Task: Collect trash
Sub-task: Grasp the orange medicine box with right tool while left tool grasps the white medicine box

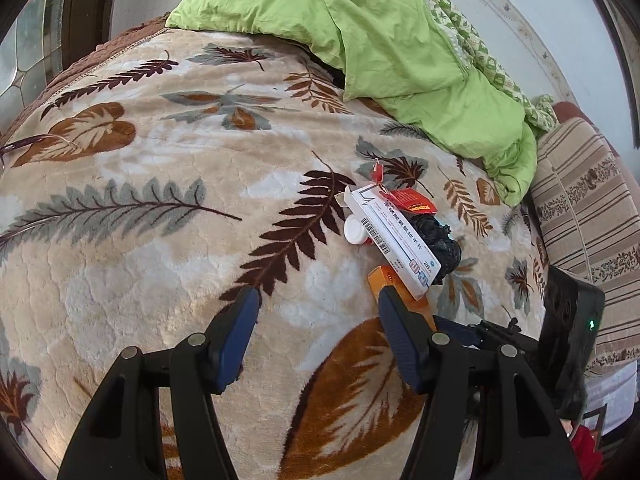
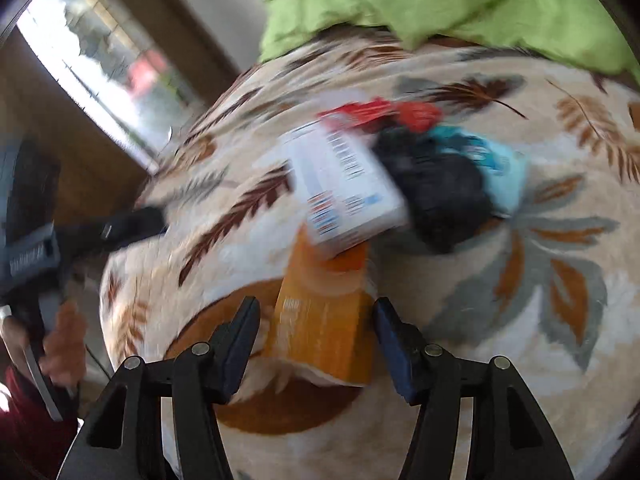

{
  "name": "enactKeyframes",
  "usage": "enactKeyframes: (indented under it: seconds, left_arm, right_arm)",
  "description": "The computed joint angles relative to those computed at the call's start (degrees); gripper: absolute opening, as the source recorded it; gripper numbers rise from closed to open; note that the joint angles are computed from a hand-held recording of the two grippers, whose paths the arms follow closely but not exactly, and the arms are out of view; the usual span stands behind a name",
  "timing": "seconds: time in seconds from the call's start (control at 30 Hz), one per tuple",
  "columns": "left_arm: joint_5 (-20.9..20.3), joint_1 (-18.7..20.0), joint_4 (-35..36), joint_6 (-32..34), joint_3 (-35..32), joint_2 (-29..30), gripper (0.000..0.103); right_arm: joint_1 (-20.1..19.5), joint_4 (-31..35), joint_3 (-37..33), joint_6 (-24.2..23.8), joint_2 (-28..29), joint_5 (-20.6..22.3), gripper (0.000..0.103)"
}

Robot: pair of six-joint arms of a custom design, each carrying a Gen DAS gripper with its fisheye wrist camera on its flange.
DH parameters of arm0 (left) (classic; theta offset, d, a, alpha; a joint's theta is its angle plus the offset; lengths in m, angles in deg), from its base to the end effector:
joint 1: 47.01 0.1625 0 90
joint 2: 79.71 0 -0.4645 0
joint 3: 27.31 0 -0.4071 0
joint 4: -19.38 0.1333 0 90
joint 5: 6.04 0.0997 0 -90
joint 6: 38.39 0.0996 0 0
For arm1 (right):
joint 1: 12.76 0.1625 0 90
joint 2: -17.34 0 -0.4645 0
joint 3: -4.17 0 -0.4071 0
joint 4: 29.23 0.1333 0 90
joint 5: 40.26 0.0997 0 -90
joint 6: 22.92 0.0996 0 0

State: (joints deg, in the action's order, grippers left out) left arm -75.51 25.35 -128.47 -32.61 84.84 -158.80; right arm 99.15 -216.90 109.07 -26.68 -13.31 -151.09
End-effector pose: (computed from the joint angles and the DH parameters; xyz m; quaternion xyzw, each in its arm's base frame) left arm -0.0090 -0.5834 0.3536 0.1576 0.9488 -0.2281 0.1513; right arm 0.3291 -0.5559 -0.0383 0.1782 -0.9471 0.2250 0.1433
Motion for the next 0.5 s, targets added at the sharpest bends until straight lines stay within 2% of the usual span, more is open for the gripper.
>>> enactKeyframes:
  seconds: [0.1, 0.17, 0.23, 0.27, 0.33, 0.5]
  left_arm:
    - [-0.06, 0.00, 0.03, -0.12, -0.17, 0.18, 0.061]
    - [-0.22, 0.00, -0.07, -0.07, -0.31, 0.32, 0.061]
    - [-0.08, -0.38, -0.17, -0.22, -0.21, 0.36, 0.061]
    - [-0.09, -0.57, -0.09, -0.33, -0.25, 0.44, 0.061]
    - [-0.16, -1.01, 0.32, -0.83, -0.43, 0.79, 0.061]
    - [-1.46, -1.78, 1.95, -3.96, -1.72, 3.35, 0.062]
  right_arm:
    - [2.81, 1.78, -3.61, -1.67, 2.78, -8.96, 0.062]
    - [3.34, 3.12, -5.49, -1.74, 3.89, -12.11, 0.062]
    - [2.99, 4.24, -5.92, 1.20, 3.88, -12.44, 0.060]
    - [2.78, 4.66, -5.59, 3.39, 3.66, -12.79, 0.056]
    - [3.11, 4.22, -4.55, 4.38, 3.21, -13.49, 0.054]
    - [4.25, 1.93, 3.56, 11.11, -0.63, -12.66, 0.052]
